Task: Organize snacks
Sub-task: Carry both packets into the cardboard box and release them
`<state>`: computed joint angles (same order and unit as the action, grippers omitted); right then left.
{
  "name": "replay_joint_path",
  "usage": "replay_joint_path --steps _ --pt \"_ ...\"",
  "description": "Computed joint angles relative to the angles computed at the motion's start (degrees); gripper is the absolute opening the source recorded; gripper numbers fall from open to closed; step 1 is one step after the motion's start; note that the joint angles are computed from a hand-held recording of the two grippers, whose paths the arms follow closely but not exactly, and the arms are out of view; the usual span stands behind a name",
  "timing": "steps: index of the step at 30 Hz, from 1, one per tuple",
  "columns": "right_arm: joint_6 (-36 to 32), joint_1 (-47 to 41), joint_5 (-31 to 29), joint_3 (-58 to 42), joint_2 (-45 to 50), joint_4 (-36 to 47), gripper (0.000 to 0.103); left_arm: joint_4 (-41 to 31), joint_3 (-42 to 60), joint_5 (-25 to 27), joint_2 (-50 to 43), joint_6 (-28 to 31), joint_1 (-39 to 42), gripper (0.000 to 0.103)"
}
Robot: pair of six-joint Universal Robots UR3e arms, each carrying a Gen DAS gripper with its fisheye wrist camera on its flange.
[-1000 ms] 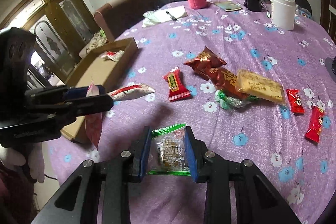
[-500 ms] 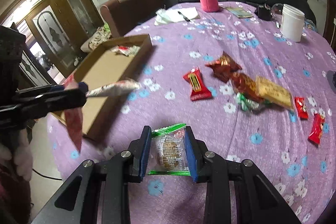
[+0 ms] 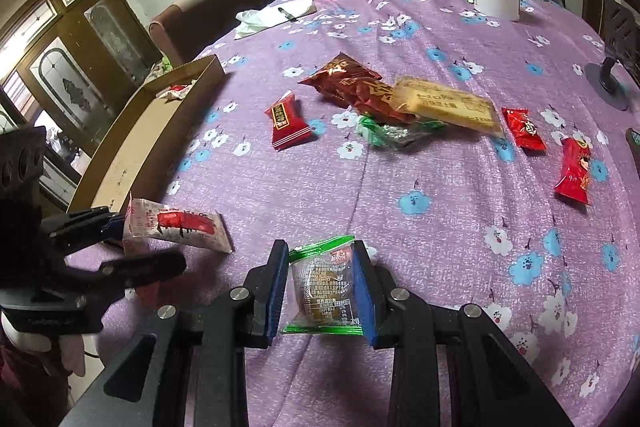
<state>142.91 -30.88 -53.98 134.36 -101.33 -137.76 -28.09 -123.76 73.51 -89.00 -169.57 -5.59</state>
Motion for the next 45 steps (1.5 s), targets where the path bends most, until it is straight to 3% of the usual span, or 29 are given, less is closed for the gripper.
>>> replay_joint_path --steps 1,2,3,4,9,13,16,18,23,29,33,38,41,45 --pt "-0.15 -0.12 0.11 0.03 0.41 -0.14 0.033 1.69 -0.07 3.23 -1.26 -0.39 -2.01 0.057" --pt "-0.54 -0.31 0.40 0.18 0.64 0.12 0.033 2.78 -0.15 5.50 -2.06 -0.62 -3.52 0.050" --pt "-0.50 -0.17 0.41 0.24 0.72 0.13 0.033 5.62 -0.86 8.72 -2.67 -1.28 -5.47 0.026" --pt "-1.00 -0.49 0.62 0.65 0.20 0.75 0.033 6.81 -1.10 11.02 -2.93 -1.37 -6.96 0.023" --pt "-4.05 -3.10 2.26 2.34 -6.41 5.79 0.033 2.49 -6.17 1.82 7.64 0.79 -1.23 0.022" --pt "-6.72 -5.11 5.68 0.10 -13.61 14.98 0.033 -13.25 -8.20 -11.72 23.68 7.12 11.69 0.022" --pt "-6.21 -2.88 8.51 -4.05 -14.04 19.21 0.034 -26.81 -5.52 -18.99 31.67 13.21 23.07 0.022" --pt "-3.37 1.22 9.29 -7.32 -11.48 18.43 0.034 -32.36 -2.85 -20.88 33.06 16.52 29.97 0.023" --pt "10.72 17.52 7.64 -18.97 3.26 5.70 0.034 -31.98 4.64 -18.64 24.37 17.94 38.84 0.023" --pt "25.96 33.99 2.54 -45.04 29.11 -2.96 0.034 -20.18 17.43 -12.79 0.87 9.59 38.26 0.023" --pt "31.17 40.45 -1.91 -67.81 46.86 2.62 0.034 -18.00 25.77 -12.19 -12.55 5.06 38.34 0.023" --pt "33.49 45.58 -6.68 -94.83 66.22 13.39 0.034 -17.11 30.33 -11.58 -19.80 2.83 38.40 0.023" --pt "34.28 46.45 -7.51 -105.42 73.09 17.43 0.035 -17.87 31.16 -13.50 -20.98 2.87 39.43 0.027" --pt "34.98 46.38 -8.10 -108.42 74.91 17.58 0.037 -18.54 31.07 -14.87 -20.17 3.07 39.52 0.044"
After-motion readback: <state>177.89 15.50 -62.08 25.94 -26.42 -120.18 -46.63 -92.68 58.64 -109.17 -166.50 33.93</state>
